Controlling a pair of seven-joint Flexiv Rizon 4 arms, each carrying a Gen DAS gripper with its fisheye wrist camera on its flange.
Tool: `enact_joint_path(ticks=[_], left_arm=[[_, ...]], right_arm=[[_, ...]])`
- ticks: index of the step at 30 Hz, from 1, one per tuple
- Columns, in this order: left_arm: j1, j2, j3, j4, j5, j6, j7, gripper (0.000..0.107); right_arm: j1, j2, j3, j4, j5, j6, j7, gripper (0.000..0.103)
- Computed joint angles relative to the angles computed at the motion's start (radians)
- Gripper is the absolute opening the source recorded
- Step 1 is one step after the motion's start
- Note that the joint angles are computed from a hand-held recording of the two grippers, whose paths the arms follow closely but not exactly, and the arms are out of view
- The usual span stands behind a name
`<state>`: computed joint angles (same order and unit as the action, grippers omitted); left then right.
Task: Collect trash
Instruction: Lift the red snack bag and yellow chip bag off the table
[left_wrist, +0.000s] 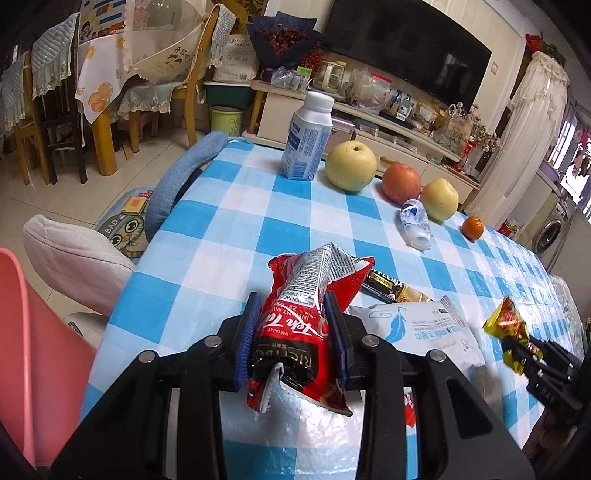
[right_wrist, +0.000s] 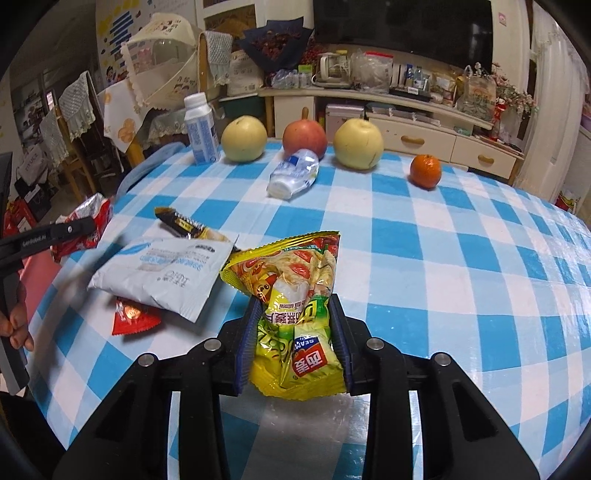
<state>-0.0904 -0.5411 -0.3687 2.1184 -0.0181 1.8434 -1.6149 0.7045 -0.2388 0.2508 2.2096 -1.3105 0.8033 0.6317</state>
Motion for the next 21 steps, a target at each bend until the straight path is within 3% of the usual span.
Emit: enact_joint_path(ticks=[10, 21], left_arm=[[0.091, 0.04, -0.054, 0.06, 0.061, 0.049, -0.023, 0.036], [0.205, 0.078, -0.099, 0.107, 0.136, 0.084, -0.083, 0.036]], right_arm=[[0.029, 0.013, 0.015, -0.028, -0.029, -0.062, 0.028, 0.037], [0.086, -0.06, 0.0, -0.15, -0.063, -0.071, -0.034, 0.037]])
